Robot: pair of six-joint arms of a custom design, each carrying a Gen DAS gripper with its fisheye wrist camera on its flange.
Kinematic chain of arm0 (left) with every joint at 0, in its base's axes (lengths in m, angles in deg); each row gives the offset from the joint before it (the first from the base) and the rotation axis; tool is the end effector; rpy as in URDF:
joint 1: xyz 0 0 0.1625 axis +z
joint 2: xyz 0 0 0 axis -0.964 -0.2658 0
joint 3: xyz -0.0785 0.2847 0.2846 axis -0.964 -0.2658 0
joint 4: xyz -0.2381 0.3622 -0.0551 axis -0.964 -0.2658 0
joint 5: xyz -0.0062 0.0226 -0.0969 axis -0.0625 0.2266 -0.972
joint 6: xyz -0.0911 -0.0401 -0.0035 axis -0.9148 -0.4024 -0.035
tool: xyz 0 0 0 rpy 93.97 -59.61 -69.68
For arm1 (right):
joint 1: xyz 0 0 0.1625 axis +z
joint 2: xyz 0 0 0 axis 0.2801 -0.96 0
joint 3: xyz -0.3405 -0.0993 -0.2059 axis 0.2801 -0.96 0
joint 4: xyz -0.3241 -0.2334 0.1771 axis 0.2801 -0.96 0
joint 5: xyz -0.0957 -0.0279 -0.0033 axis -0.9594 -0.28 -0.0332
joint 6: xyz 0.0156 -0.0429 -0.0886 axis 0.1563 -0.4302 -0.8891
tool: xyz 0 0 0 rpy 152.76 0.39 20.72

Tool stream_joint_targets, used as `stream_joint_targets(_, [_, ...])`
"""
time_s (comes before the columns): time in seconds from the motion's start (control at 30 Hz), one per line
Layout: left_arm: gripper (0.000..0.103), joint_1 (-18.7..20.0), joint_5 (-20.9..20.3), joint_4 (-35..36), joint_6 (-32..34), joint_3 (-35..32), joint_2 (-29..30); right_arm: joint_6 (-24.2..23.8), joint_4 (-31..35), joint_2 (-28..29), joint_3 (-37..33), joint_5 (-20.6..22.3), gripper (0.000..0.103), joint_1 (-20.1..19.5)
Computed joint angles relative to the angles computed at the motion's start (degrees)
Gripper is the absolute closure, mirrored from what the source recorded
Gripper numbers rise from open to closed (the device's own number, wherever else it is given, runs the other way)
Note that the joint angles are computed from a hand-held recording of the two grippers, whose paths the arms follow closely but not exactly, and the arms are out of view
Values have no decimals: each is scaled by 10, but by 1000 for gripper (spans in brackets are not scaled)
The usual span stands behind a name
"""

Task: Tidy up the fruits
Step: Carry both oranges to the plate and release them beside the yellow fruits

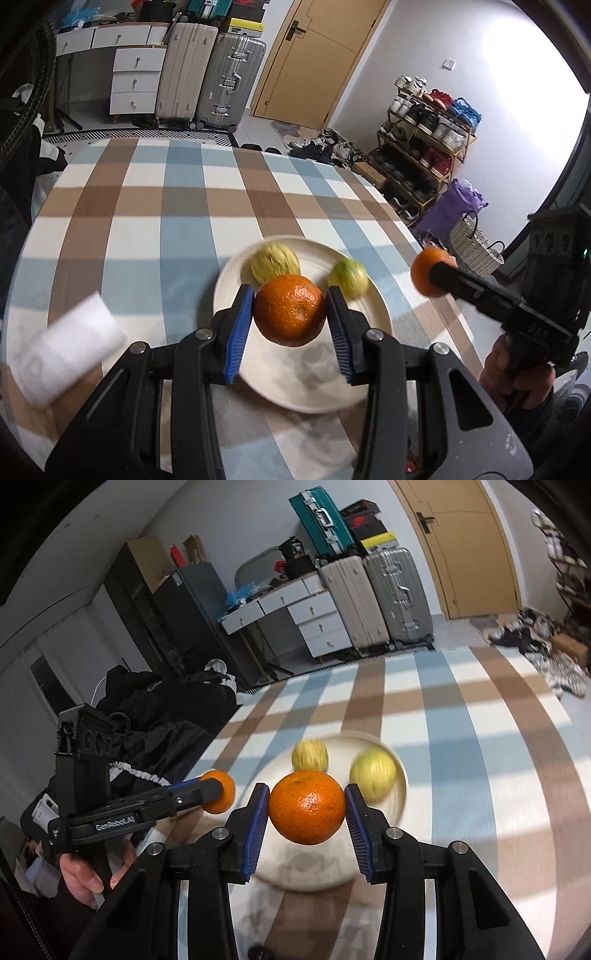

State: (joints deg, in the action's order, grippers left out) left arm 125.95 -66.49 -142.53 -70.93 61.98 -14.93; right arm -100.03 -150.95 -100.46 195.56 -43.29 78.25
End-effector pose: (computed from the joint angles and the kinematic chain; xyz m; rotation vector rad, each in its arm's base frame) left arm -0.2370 -0.5510 0.1158 0.9651 2.7792 -0.5901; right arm 0.1381 -0.4075 0.1822 0.2484 -2.5076 1.2411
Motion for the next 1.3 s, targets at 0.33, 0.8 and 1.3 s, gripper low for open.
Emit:
stream_joint_targets(0.33, [66,29,-3,24,19,-85,77,-36,87,32,-116,8,61,-14])
stream_joint_targets(0.8, [66,45,0,45,36,-101,113,-41,151,108,-193,-37,61,-39])
stream_joint_targets(1.3, [65,44,14,53,31,-107,121,-37,169,133,-216,-74,60,-37])
